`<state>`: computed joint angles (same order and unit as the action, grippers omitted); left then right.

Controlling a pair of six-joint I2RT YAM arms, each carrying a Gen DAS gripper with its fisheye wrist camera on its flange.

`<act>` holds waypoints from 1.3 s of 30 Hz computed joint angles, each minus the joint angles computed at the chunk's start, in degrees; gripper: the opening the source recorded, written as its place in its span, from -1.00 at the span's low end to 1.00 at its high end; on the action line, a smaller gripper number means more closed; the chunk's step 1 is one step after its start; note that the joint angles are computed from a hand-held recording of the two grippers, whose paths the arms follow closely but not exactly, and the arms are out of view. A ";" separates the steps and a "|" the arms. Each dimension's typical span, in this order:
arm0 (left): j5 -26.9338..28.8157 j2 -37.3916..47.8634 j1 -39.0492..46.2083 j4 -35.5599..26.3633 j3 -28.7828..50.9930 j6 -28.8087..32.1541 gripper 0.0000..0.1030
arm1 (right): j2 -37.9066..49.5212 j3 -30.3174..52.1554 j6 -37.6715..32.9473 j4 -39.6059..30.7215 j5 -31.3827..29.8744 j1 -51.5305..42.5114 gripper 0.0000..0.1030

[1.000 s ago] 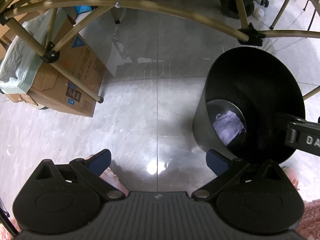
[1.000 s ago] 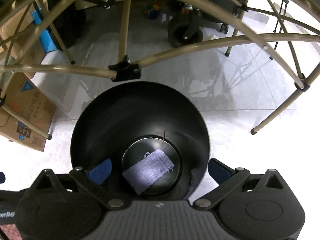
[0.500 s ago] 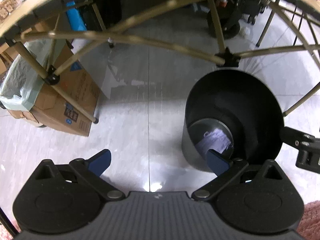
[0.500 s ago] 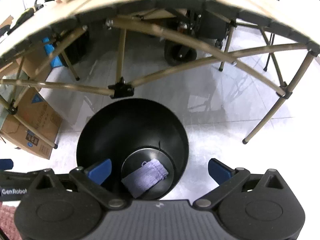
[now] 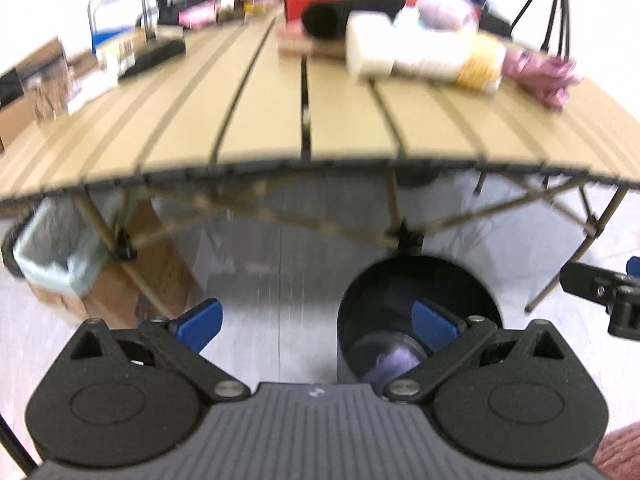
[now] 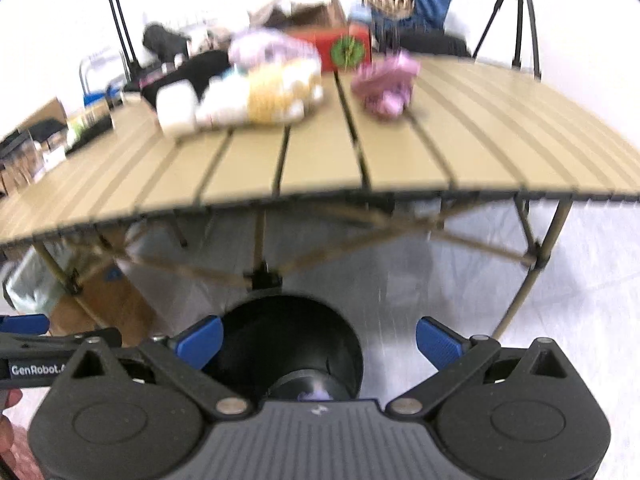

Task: Collect trash
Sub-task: 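Raise both tools away from the bin toward the table, then close the left gripper on the white foam roll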

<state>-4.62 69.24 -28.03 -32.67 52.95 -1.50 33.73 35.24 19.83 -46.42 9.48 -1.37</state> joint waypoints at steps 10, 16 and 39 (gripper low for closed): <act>-2.14 0.54 -3.93 7.92 4.64 -1.67 1.00 | -1.50 3.11 -7.93 9.88 -5.00 -10.04 1.00; -5.03 4.34 -5.69 14.39 6.90 -2.91 1.00 | 0.34 2.29 -10.37 17.79 -2.99 -11.43 1.00; -8.22 26.85 -5.66 22.40 23.85 -9.64 0.94 | 22.03 1.13 -14.37 45.36 3.67 -12.30 1.00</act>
<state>-12.83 96.09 -33.70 -10.27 76.81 -11.14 55.76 36.37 5.47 -1.06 13.15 -13.68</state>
